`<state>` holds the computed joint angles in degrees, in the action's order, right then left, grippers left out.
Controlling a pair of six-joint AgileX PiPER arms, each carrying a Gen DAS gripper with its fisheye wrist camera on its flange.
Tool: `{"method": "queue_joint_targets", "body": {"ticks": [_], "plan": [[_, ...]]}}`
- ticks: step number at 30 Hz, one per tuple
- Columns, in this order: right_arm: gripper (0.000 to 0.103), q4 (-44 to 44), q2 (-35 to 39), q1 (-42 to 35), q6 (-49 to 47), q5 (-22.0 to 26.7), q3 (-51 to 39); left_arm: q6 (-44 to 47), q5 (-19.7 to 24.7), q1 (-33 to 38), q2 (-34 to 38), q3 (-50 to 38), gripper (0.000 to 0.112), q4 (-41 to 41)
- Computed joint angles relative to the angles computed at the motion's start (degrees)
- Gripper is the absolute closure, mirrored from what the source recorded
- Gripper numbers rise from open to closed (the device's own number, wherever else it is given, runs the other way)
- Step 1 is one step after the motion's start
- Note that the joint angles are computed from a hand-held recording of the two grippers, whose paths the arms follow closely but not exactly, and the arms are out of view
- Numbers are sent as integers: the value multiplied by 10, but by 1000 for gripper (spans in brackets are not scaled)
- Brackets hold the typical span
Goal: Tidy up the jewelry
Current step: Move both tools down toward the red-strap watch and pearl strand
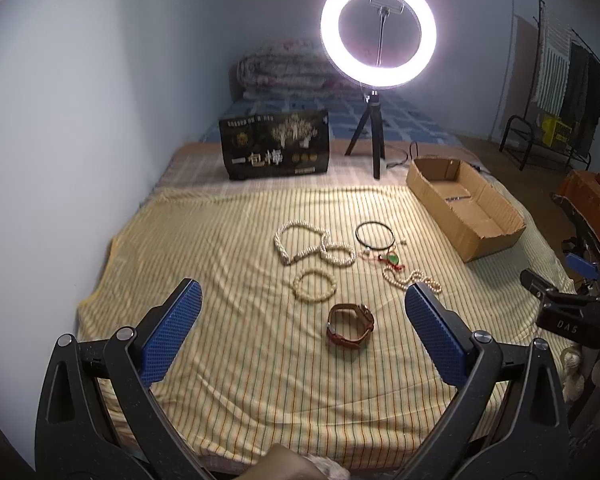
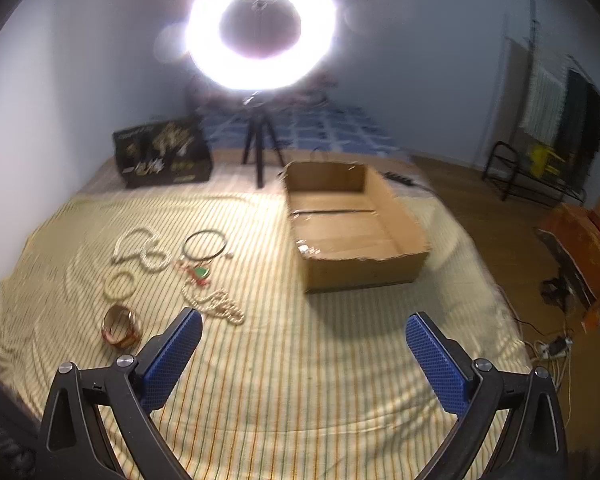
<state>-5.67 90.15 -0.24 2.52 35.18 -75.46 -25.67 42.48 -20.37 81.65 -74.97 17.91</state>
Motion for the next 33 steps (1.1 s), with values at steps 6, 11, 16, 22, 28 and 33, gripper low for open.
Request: {"method": "queue_joint_targets", "body": {"ticks": [6,11,16,22,28,33], "plan": [[1,66,54,-4,-98,37,-50,69,7,39,39,-18,9,-84],[8,130,96,-17,-170,70,-92,138,43,59,88,-46,23,-158],[19,144,147,-16,-209,118,-146,170,82,76,146,-80,38,-212],[29,183,226,-10,-253,207,-236,192,115,96,215,-124,44,-266],[29,173,289,4,-252,247,-303,204,145,112,266,-159,46,-309],[29,174,331,8,-245,269,-349,207,164,116,302,-188,51,-335]]}}
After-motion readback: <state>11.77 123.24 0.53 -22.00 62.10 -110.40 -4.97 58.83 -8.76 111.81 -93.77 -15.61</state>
